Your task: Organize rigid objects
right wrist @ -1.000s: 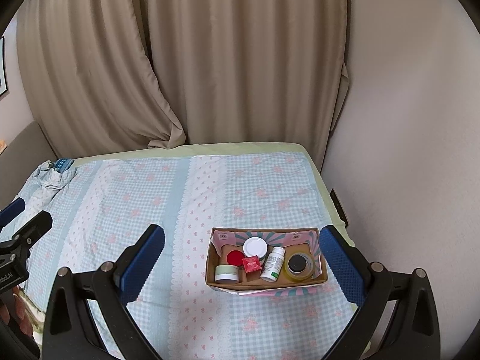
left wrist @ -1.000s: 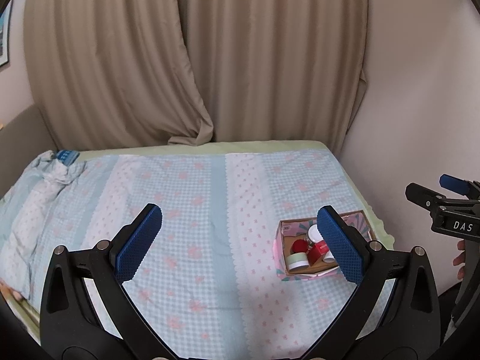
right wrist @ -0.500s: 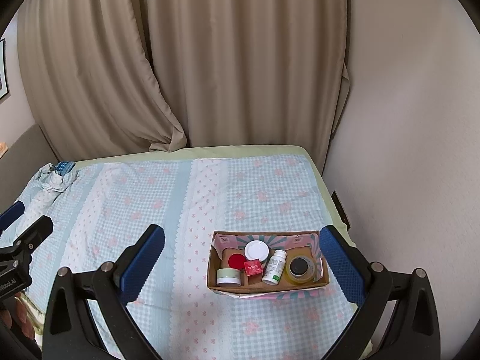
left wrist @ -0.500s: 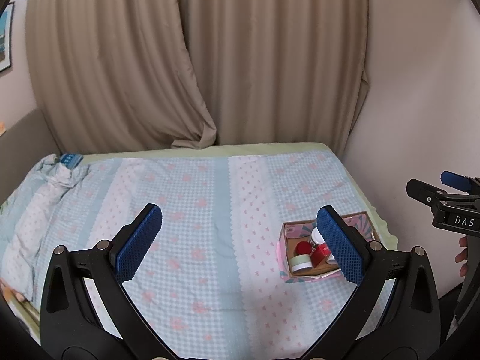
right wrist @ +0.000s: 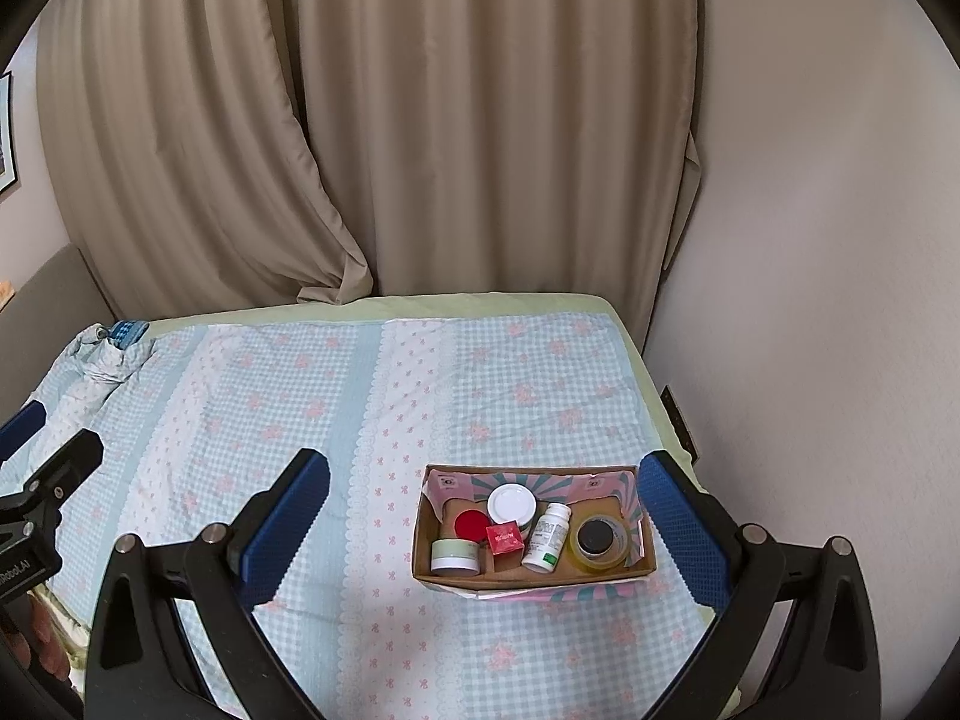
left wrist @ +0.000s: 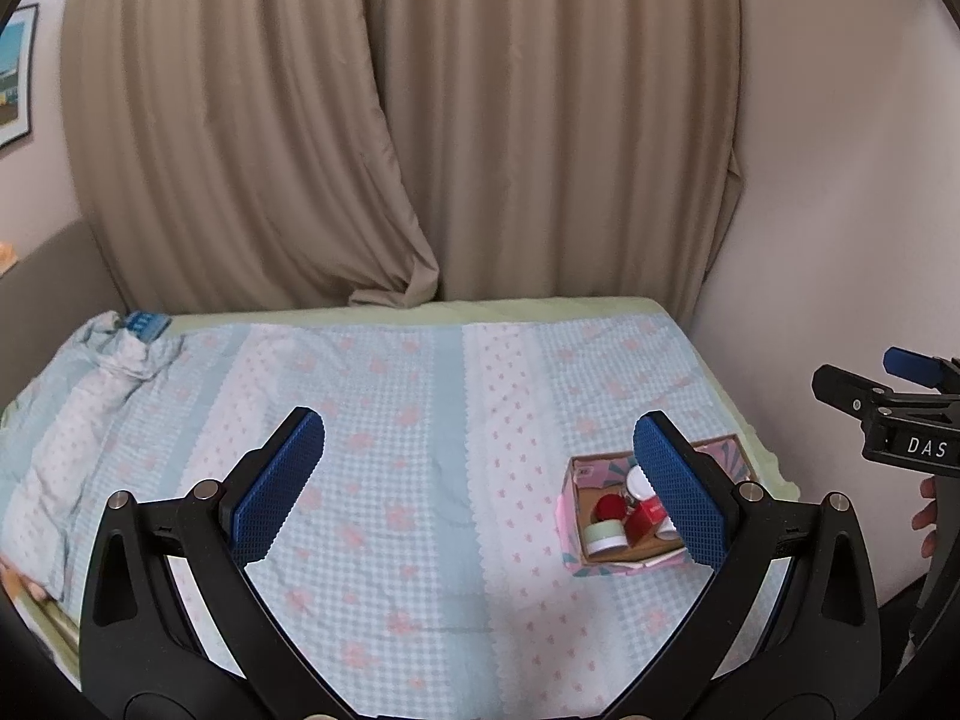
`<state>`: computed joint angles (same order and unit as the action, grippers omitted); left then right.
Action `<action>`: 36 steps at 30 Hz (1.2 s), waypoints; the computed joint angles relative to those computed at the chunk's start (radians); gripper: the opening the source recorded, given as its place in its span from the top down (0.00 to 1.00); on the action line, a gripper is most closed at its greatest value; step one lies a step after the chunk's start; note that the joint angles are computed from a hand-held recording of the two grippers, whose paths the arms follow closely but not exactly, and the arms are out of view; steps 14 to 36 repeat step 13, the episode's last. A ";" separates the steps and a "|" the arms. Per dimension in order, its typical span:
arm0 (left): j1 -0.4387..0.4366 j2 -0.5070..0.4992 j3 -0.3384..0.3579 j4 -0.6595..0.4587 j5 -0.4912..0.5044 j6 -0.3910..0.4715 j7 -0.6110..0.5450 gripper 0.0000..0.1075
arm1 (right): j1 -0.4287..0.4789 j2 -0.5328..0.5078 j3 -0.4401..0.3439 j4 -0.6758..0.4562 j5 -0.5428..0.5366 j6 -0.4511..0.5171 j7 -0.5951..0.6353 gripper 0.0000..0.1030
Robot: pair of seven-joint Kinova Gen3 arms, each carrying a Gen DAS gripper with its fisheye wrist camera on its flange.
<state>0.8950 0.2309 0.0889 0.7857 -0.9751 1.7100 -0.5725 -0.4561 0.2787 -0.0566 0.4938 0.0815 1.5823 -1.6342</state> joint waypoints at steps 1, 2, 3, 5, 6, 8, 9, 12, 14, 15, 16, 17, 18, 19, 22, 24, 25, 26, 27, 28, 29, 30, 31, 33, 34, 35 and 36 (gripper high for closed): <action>0.009 0.008 -0.003 -0.010 -0.019 0.010 0.000 0.04 | 0.001 0.003 0.000 -0.005 -0.001 0.002 0.002 0.00; 0.016 0.013 -0.007 -0.015 -0.030 0.016 0.003 0.04 | 0.004 0.005 0.000 -0.007 -0.003 0.001 0.005 0.00; 0.022 0.014 -0.010 -0.016 -0.037 0.015 0.006 0.04 | 0.003 0.005 0.000 -0.007 -0.003 0.002 0.005 0.00; 0.029 0.002 -0.011 0.006 -0.047 -0.004 0.027 0.04 | 0.005 0.007 0.000 -0.011 -0.005 0.001 0.008 0.00; 0.031 0.003 -0.011 0.006 -0.054 -0.003 0.032 0.04 | 0.006 0.010 0.001 -0.017 -0.007 0.002 0.010 0.00; 0.039 0.004 -0.009 0.009 -0.070 0.004 0.037 0.04 | 0.011 0.017 0.001 -0.029 -0.013 0.005 0.018 0.00; 0.041 0.004 -0.008 0.011 -0.076 0.006 0.037 0.04 | 0.014 0.021 0.001 -0.037 -0.015 0.007 0.022 0.00; 0.055 0.005 -0.009 0.022 -0.105 0.017 0.046 0.04 | 0.012 0.019 0.004 -0.035 -0.017 0.005 0.022 0.00; 0.057 0.003 -0.007 0.027 -0.110 0.016 0.050 0.04 | 0.013 0.020 0.003 -0.036 -0.019 0.004 0.024 0.00; 0.057 0.003 -0.007 0.027 -0.110 0.016 0.050 0.04 | 0.013 0.020 0.003 -0.036 -0.019 0.004 0.024 0.00; 0.057 0.003 -0.007 0.027 -0.110 0.016 0.050 0.04 | 0.013 0.020 0.003 -0.036 -0.019 0.004 0.024 0.00; 0.057 0.003 -0.007 0.027 -0.110 0.016 0.050 0.04 | 0.013 0.020 0.003 -0.036 -0.019 0.004 0.024 0.00; 0.057 0.003 -0.007 0.027 -0.110 0.016 0.050 0.04 | 0.013 0.020 0.003 -0.036 -0.019 0.004 0.024 0.00; 0.057 0.003 -0.007 0.027 -0.110 0.016 0.050 0.04 | 0.013 0.020 0.003 -0.036 -0.019 0.004 0.024 0.00; 0.057 0.003 -0.007 0.027 -0.110 0.016 0.050 0.04 | 0.013 0.020 0.003 -0.036 -0.019 0.004 0.024 0.00; 0.057 0.003 -0.007 0.027 -0.110 0.016 0.050 0.04 | 0.013 0.020 0.003 -0.036 -0.019 0.004 0.024 0.00; 0.057 0.003 -0.007 0.027 -0.110 0.016 0.050 0.04 | 0.013 0.020 0.003 -0.036 -0.019 0.004 0.024 0.00; 0.057 0.003 -0.007 0.027 -0.110 0.016 0.050 0.04 | 0.013 0.020 0.003 -0.036 -0.019 0.004 0.024 0.00; 0.057 0.003 -0.007 0.027 -0.110 0.016 0.050 0.04 | 0.013 0.020 0.003 -0.036 -0.019 0.004 0.024 0.00; 0.057 0.003 -0.007 0.027 -0.110 0.016 0.050 0.04 | 0.013 0.020 0.003 -0.036 -0.019 0.004 0.024 0.00; 0.057 0.003 -0.007 0.027 -0.110 0.016 0.050 0.04 | 0.013 0.020 0.003 -0.036 -0.019 0.004 0.024 0.00; 0.057 0.003 -0.007 0.027 -0.110 0.016 0.050 0.04 | 0.013 0.020 0.003 -0.036 -0.019 0.004 0.024 0.00; 0.057 0.003 -0.007 0.027 -0.110 0.016 0.050 0.04 | 0.013 0.020 0.003 -0.036 -0.019 0.004 0.024 0.00; 0.057 0.003 -0.007 0.027 -0.110 0.016 0.050 0.04 | 0.013 0.020 0.003 -0.036 -0.019 0.004 0.024 0.00; 0.057 0.003 -0.007 0.027 -0.110 0.016 0.050 0.04 | 0.013 0.020 0.003 -0.036 -0.019 0.004 0.024 0.00; 0.057 0.003 -0.007 0.027 -0.110 0.016 0.050 0.04 | 0.013 0.020 0.003 -0.036 -0.019 0.004 0.024 0.00; 0.057 0.003 -0.007 0.027 -0.110 0.016 0.050 0.04 | 0.013 0.020 0.003 -0.036 -0.019 0.004 0.024 0.00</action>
